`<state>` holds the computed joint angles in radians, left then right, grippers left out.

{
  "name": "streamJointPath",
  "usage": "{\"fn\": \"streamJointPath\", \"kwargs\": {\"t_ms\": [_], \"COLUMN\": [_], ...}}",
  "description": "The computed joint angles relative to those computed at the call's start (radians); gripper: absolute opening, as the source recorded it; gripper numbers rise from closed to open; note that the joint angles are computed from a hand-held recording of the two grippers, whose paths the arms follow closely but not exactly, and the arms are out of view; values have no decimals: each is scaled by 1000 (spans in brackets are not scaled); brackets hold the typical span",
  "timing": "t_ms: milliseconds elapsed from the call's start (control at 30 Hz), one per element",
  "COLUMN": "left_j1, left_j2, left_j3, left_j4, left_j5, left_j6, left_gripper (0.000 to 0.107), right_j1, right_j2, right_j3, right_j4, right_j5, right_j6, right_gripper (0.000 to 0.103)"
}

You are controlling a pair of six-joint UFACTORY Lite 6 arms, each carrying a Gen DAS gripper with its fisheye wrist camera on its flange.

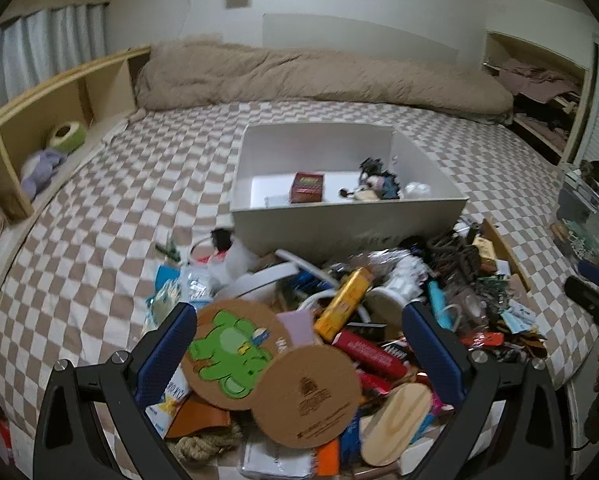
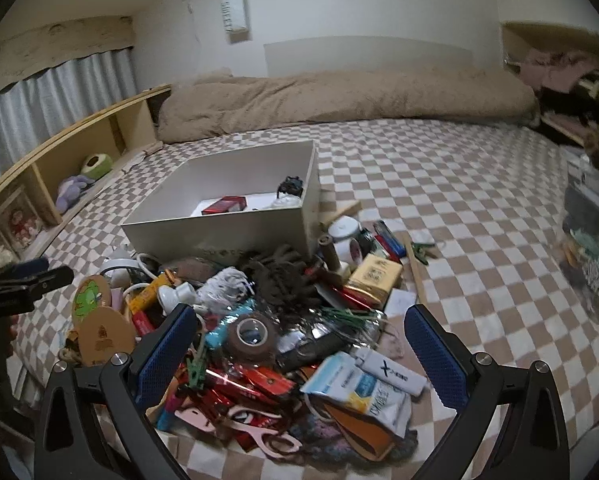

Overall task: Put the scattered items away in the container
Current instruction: 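Raise both tools back from the box above the item pile, then move both tools toward the blue-printed packet beside the pile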

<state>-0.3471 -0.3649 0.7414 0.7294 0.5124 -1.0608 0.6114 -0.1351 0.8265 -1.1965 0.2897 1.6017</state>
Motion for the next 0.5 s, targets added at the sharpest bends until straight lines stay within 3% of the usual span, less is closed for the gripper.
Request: {"fn": "streamJointPath", "kwargs": {"t_ms": [267,500], "left_j1": [188,473], "left_j2": [-75,-198], "left_j3": [-151,-294], "left_j4": [-67,-308], "left_j5": [-89,-174], "left_j6": [109,469], "left_gripper": [103,103], "right_j1": [-65,-126], "right_j2": [-24,-23], "right_j3": [-71,-131], "right_j4": [60,117], "right_j5": [-1,-12], "right_j6": [-55,-115], "right_gripper": [103,103]}}
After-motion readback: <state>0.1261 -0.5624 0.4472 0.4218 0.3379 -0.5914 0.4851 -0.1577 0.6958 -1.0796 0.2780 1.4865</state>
